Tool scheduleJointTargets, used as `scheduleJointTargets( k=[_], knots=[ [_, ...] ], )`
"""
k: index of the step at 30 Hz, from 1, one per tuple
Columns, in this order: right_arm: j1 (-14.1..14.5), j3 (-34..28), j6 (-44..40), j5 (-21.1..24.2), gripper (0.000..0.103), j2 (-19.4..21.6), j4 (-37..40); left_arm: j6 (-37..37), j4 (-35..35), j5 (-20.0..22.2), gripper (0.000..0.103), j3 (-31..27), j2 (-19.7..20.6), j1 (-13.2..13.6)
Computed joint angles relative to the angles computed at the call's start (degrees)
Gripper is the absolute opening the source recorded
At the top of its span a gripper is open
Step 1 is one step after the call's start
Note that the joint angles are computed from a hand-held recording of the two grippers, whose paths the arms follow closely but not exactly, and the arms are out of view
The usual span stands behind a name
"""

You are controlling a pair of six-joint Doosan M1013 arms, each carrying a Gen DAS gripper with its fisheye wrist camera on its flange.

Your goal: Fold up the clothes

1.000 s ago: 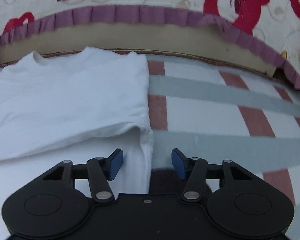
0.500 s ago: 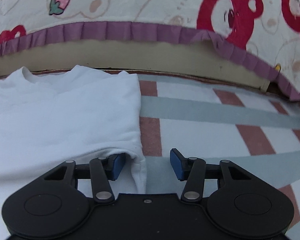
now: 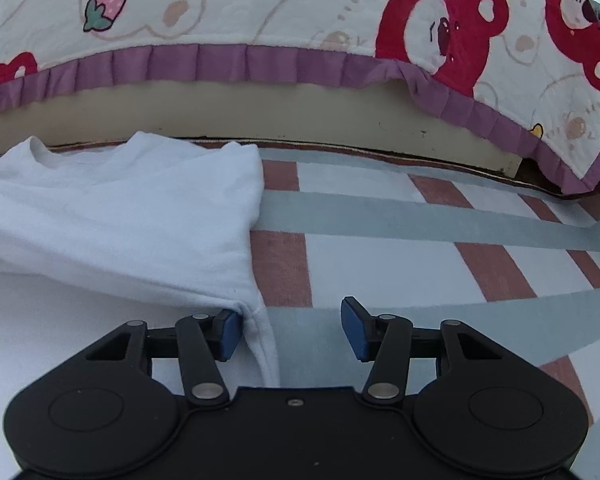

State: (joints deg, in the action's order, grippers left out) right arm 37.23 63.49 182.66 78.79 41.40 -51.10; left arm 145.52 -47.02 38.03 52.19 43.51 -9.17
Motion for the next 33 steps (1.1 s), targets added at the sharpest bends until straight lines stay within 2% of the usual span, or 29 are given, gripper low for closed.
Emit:
scheduleJointTargets(
  k=[2, 3, 5, 7, 9, 12, 14, 16, 18, 20, 23, 25, 26, 27, 28, 30, 33],
  knots=[
    [0.06, -0.58, -3.01, -0.04, 0.058, -0.38, 2.45, -2.47, 2.94, 1.29, 0.006, -2.19, 1.37, -0.19],
    [0.23, 0.34, -3.14, -1.59, 0.058, -1.31, 2.58, -3.56, 4.03, 2.14, 0.006, -3.13, 1.97, -0.23],
    [0.72, 2.91, -2.09, -5.64, 0.059, -3.57, 1.62, -5.58, 5.69, 3.79, 0.006, -4.43, 2.87, -0.2],
    [0.93, 7.05, 2.98, -11.79, 0.059, -6.56, -2.63, -7.37, 7.38, 5.16, 0.006, -5.43, 3.6, -0.2],
    [-0.05, 9.79, 7.47, -16.37, 0.06, -8.75, -6.17, -8.37, 9.05, 5.79, 0.006, -5.54, 3.85, -0.24],
    [-3.77, 10.6, 8.36, -21.4, 0.06, -10.28, -5.03, -8.11, 10.07, 6.26, 0.006, -4.89, 3.67, -0.18],
    [-7.35, 8.62, 1.87, -25.04, 0.061, -9.93, 0.64, -7.48, 10.42, 6.51, 0.006, -4.35, 3.46, -0.11],
    [-11.23, 4.47, -9.75, -27.23, 0.06, -8.58, 11.9, -6.2, 10.02, 6.65, 0.006, -4.09, 3.32, 0.03],
    [-14.24, -1.67, -21.83, -24.79, 0.06, -5.88, 22.27, -5.8, 9.36, 7.2, 0.006, -4.28, 3.36, 0.22],
    [-16.32, -8.29, -30.05, -19.5, 0.06, -2.45, 29.27, -5.03, 8.39, 7.44, 0.006, -4.28, 3.35, 0.34],
    [-17.57, -16.91, -35.3, -10.39, 0.059, 2.8, 32.82, -4.17, 7.24, 7.58, 0.006, -4.11, 3.35, 0.41],
    [-17.97, -19.22, -37.56, -7.42, 0.056, 4.71, 35.29, -4.67, 7.54, 7.62, 0.006, -4.12, 3.44, 0.33],
    [-18.17, -20.15, -38.67, -6.15, 0.04, 5.56, 36.67, -5.13, 7.89, 8.0, 0.006, -4.41, 3.61, 0.3],
    [-18.38, -21.13, -39.74, -4.82, 0.03, 6.44, 38.0, -5.41, 8.05, 8.13, 0.006, -4.56, 3.71, 0.27],
    [-18.26, -20.48, -39.01, -5.12, 0.005, 6.36, 37.48, -5.62, 8.21, 8.17, 0.006, -4.7, 3.78, 0.25],
    [-17.93, -16.56, -34.18, -8.58, 0.007, 4.57, 35.1, -5.38, 8.51, 7.43, 0.006, -4.67, 3.74, 0.2],
    [-18.45, -7.37, -21.31, -18.78, 0.006, -0.26, 34.74, -5.44, 8.61, 7.06, 0.006, -5.48, 4.12, 0.27]
  ],
)
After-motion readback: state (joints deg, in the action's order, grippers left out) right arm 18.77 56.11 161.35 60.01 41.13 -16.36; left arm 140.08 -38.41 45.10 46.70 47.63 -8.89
